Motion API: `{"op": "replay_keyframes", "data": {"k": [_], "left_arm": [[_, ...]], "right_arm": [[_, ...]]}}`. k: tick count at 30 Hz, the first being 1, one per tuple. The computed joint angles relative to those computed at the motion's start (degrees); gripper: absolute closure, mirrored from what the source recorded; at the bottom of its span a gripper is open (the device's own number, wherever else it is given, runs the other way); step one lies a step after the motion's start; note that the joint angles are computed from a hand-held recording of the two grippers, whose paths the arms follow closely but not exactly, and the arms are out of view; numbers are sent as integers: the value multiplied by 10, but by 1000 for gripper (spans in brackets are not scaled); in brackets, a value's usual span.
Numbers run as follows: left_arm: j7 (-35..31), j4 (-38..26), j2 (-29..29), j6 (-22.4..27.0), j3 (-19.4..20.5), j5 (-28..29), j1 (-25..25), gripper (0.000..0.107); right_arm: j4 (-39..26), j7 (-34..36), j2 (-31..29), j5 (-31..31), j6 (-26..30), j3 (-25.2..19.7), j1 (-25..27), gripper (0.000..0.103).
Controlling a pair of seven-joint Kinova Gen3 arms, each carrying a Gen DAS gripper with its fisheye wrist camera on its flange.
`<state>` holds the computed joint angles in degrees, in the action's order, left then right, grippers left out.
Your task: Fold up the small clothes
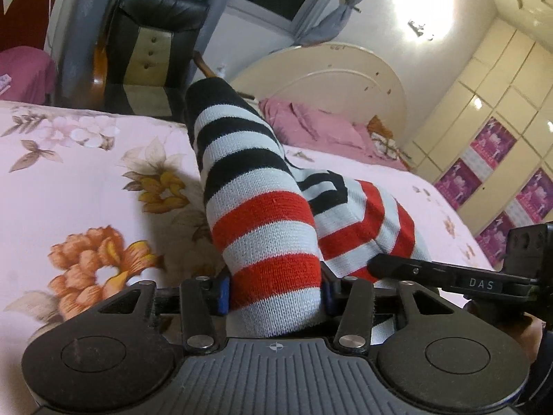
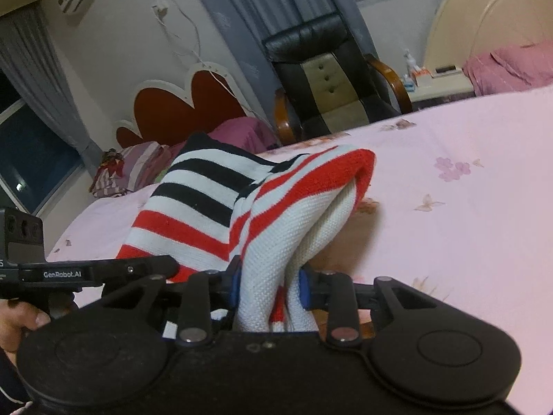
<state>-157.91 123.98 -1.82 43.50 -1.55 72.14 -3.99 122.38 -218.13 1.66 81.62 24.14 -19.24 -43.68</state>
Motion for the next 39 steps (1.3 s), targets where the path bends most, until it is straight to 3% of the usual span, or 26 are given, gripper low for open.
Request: {"op": "replay_keyframes", "data": {"k": [7, 12, 17, 21, 26, 31, 33, 37, 39], "left_arm": [[-51, 31, -52, 135, -83, -46, -77, 61], [-92, 32, -71, 245, -157, -105, -154, 61], [-143, 13, -54, 338, -213, -160, -237, 61], [-182, -8, -12, 387, -233, -182, -297, 61], [-221, -23, 52, 401, -224, -191, -356, 61], [-235, -22, 93, 366, -192, -206, -389, 61], [-230, -14, 108, 341, -181, -207, -395, 59], [-244, 4, 137, 339, -156, -190, -431, 54], [-254, 16, 132, 332, -151, -189, -438, 53]], "right_arm": [[-77, 35, 39, -60, 124, -34, -82, 73], [-139, 42, 82, -68, 180, -27, -149, 73], [-206, 53, 137, -68, 191, -3, -203, 73], [-252, 64, 176, -73, 185, 20, -235, 73], [-300, 80, 221, -94, 164, 52, -260, 73], [-333, 101, 263, -125, 144, 70, -265, 73], [-330, 73, 275, -120, 143, 67, -260, 72], [-276, -20, 267, -129, 64, 152, -297, 69], [-259, -67, 263, -105, 43, 170, -307, 69]]}}
